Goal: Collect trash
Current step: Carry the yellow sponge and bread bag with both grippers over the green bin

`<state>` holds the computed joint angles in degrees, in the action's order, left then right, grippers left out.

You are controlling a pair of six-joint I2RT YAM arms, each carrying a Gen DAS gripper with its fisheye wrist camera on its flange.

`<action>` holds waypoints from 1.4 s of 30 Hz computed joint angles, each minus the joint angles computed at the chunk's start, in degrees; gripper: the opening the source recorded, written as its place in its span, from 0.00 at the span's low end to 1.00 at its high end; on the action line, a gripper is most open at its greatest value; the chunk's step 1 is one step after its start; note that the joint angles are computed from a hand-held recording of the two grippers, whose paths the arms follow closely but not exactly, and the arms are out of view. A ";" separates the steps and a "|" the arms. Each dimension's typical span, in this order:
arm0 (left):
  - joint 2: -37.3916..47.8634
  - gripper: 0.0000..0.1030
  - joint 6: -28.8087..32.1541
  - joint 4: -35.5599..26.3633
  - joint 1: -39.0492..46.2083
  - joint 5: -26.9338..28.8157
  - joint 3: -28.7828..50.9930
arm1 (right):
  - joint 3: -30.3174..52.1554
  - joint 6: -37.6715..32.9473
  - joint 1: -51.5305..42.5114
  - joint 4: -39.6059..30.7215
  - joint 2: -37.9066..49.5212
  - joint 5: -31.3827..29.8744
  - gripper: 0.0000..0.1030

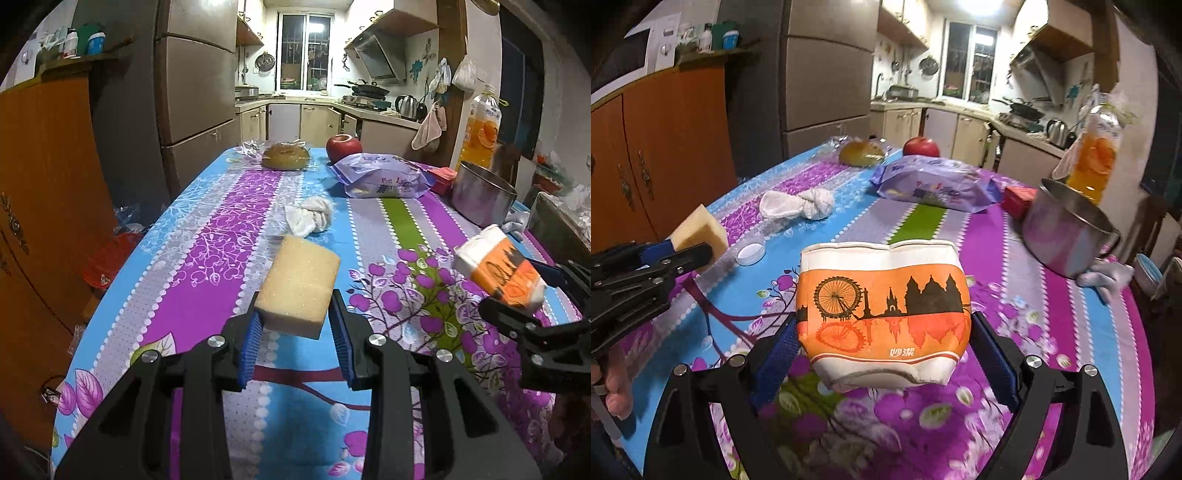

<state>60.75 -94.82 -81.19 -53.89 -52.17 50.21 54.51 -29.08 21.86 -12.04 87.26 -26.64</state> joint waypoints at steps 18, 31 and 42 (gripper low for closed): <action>17.62 0.33 -5.31 -3.79 -11.42 -6.48 18.75 | -4.08 -3.72 -27.81 -5.69 -13.88 -16.56 0.86; 33.27 0.33 15.33 10.22 -11.26 -8.77 37.46 | 8.20 -11.17 -47.84 -13.26 -4.28 -25.75 0.86; 48.84 0.33 35.52 24.11 -9.93 -6.39 56.40 | 23.78 -13.58 -59.80 -17.65 8.51 -28.50 0.86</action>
